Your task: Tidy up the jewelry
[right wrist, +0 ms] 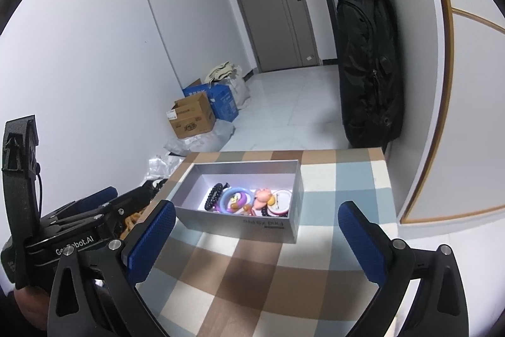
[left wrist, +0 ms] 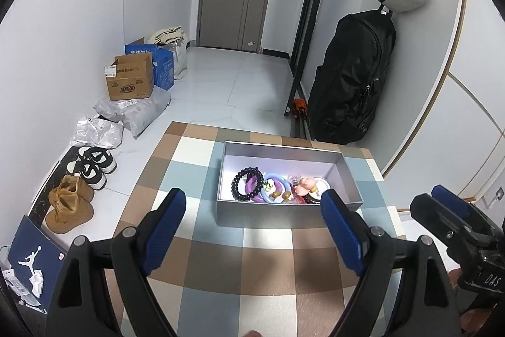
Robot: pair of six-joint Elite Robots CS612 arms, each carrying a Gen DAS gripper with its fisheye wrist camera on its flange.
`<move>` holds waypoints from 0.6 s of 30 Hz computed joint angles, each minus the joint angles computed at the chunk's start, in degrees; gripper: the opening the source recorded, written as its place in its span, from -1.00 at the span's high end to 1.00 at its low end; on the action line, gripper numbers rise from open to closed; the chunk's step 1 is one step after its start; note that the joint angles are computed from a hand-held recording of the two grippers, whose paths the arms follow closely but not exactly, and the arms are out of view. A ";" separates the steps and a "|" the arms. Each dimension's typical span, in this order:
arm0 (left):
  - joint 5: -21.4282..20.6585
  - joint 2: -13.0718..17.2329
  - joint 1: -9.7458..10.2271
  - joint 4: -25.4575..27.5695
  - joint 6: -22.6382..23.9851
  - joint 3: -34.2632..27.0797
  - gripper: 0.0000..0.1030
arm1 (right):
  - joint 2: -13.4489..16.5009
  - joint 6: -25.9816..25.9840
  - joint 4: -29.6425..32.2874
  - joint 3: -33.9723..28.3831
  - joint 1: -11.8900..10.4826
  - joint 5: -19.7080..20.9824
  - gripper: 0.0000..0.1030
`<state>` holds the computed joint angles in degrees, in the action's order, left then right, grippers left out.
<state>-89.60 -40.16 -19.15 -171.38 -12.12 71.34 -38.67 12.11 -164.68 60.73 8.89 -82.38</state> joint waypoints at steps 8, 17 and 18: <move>0.55 -0.29 0.03 -0.22 -0.15 0.60 -0.63 | -0.20 -0.41 -0.80 0.48 0.04 -0.88 -1.00; 0.15 -0.40 -0.05 -0.18 0.47 0.76 -0.63 | -0.26 -0.91 -0.51 0.50 0.07 -1.09 -1.00; 0.10 -0.40 -0.03 -0.20 0.49 0.75 -0.63 | -0.26 -0.91 -0.57 0.50 0.08 -1.20 -1.00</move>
